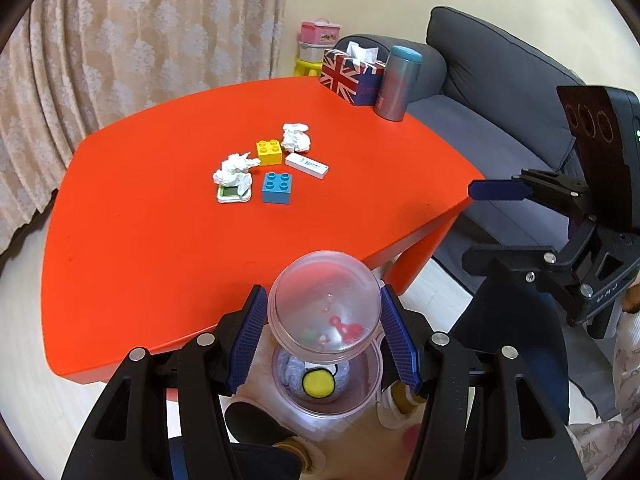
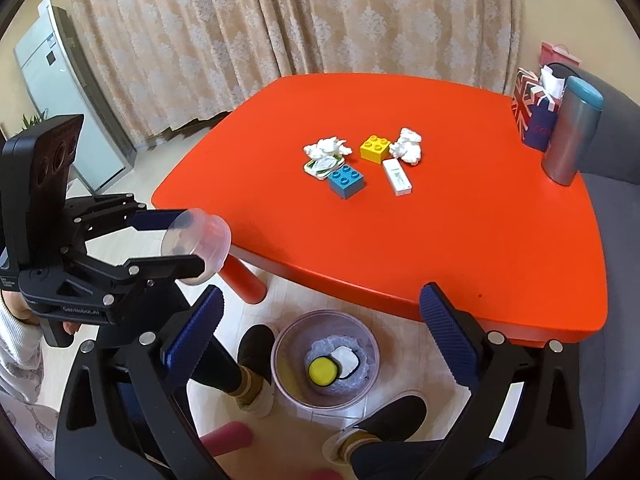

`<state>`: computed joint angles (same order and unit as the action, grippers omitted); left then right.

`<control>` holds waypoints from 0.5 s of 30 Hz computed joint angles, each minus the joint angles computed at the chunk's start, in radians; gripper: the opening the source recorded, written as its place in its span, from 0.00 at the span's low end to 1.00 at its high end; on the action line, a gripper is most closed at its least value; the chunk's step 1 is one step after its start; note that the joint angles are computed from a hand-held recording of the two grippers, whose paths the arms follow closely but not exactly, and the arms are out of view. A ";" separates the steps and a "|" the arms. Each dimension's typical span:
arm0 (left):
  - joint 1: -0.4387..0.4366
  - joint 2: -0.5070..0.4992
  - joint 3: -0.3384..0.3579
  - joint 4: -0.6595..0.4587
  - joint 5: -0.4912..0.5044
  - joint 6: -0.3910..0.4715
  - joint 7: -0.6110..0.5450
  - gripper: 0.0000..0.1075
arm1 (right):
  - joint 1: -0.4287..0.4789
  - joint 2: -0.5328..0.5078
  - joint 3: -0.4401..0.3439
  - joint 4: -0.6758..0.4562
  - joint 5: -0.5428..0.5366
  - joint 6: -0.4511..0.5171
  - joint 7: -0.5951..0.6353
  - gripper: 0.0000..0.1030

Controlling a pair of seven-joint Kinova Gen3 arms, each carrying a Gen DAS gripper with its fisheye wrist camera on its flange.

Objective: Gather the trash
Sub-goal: 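Carry the case and capsule over the trash bin and release both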

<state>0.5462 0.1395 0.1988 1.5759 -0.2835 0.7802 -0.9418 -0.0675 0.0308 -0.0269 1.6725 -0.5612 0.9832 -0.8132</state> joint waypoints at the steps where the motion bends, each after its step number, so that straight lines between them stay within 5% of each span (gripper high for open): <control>1: 0.001 0.002 0.001 -0.001 0.001 0.001 -0.001 0.53 | 0.002 -0.002 0.002 0.001 -0.002 -0.005 -0.002 0.94; 11: -0.003 0.012 0.005 -0.017 0.034 -0.012 -0.056 0.53 | 0.018 -0.008 0.016 -0.006 -0.006 -0.027 -0.021 0.94; 13: -0.002 0.016 0.005 -0.021 0.039 -0.016 -0.068 0.62 | 0.020 -0.007 0.017 -0.010 -0.002 -0.031 -0.026 0.94; 14: 0.004 0.014 0.002 -0.017 0.028 -0.028 -0.057 0.82 | 0.023 -0.008 0.018 -0.009 -0.002 -0.035 -0.027 0.94; 15: 0.020 0.008 -0.010 -0.005 0.004 -0.047 -0.031 0.88 | 0.024 -0.007 0.019 -0.011 -0.002 -0.036 -0.029 0.94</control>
